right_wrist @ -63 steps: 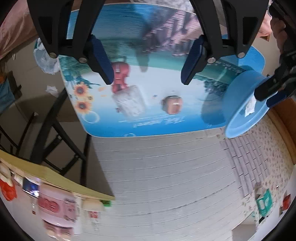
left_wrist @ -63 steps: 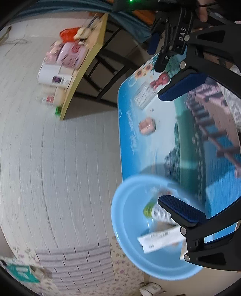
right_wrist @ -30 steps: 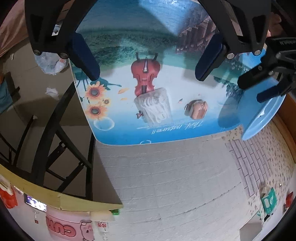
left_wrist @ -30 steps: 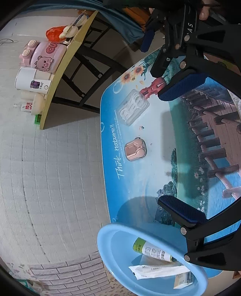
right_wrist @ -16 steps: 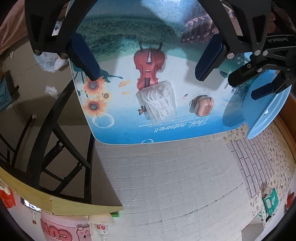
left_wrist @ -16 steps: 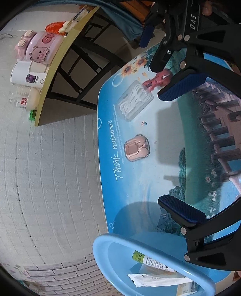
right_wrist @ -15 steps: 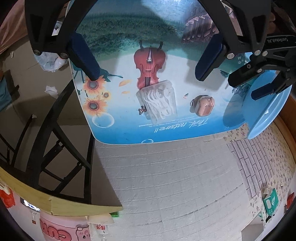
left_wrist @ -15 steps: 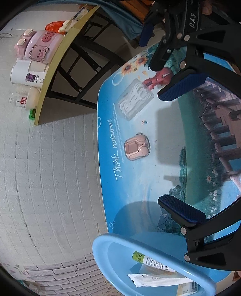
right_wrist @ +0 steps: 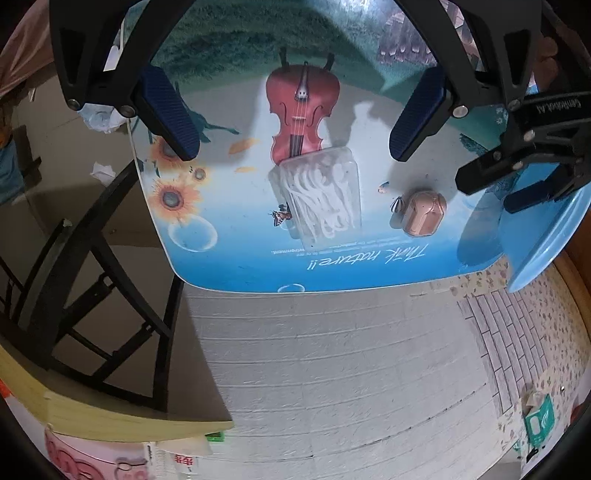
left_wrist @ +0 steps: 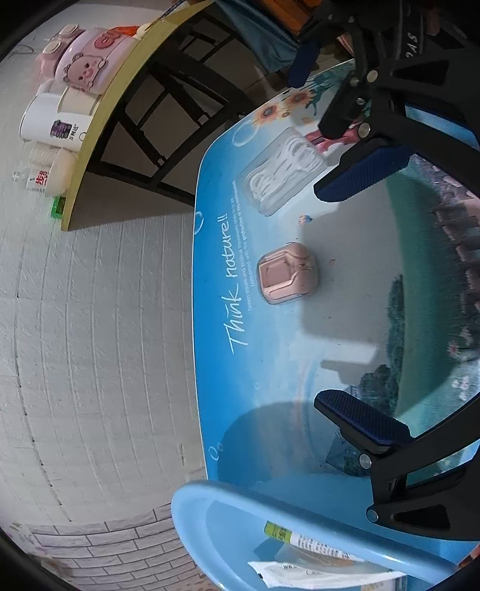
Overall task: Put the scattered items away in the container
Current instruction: 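Withdraw both tools from the basin toward the pink case and floss box, then grasp the clear floss-pick box with the right tool while the left tool grasps the pink case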
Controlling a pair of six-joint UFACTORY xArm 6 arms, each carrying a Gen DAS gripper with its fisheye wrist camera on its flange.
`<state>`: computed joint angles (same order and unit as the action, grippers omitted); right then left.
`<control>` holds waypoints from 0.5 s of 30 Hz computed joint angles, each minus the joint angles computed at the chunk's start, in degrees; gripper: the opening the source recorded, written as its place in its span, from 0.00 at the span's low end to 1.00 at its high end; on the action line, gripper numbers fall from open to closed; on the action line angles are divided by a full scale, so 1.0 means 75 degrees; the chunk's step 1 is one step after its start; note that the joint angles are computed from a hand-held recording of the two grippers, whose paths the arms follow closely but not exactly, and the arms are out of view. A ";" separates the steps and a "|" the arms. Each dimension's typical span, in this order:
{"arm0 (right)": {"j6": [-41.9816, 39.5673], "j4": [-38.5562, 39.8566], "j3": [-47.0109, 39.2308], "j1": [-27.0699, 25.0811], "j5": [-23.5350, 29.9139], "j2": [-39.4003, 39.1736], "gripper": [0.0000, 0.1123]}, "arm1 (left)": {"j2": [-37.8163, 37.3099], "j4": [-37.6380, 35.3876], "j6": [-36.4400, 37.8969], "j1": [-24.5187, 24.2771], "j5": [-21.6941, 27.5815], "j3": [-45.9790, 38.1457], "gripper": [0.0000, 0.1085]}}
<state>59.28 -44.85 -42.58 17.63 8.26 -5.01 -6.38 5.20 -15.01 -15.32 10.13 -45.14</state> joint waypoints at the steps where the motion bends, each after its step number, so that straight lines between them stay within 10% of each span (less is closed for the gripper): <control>1: -0.0213 0.0132 -0.0033 0.0001 -0.0016 0.0060 0.92 | 0.0100 0.0067 -0.0078 0.0024 0.0005 -0.0074 0.95; 15: -0.1335 0.0573 -0.0658 0.0045 -0.0043 0.0850 0.92 | 0.1115 -0.0132 0.0096 0.0064 0.0195 -0.0905 0.94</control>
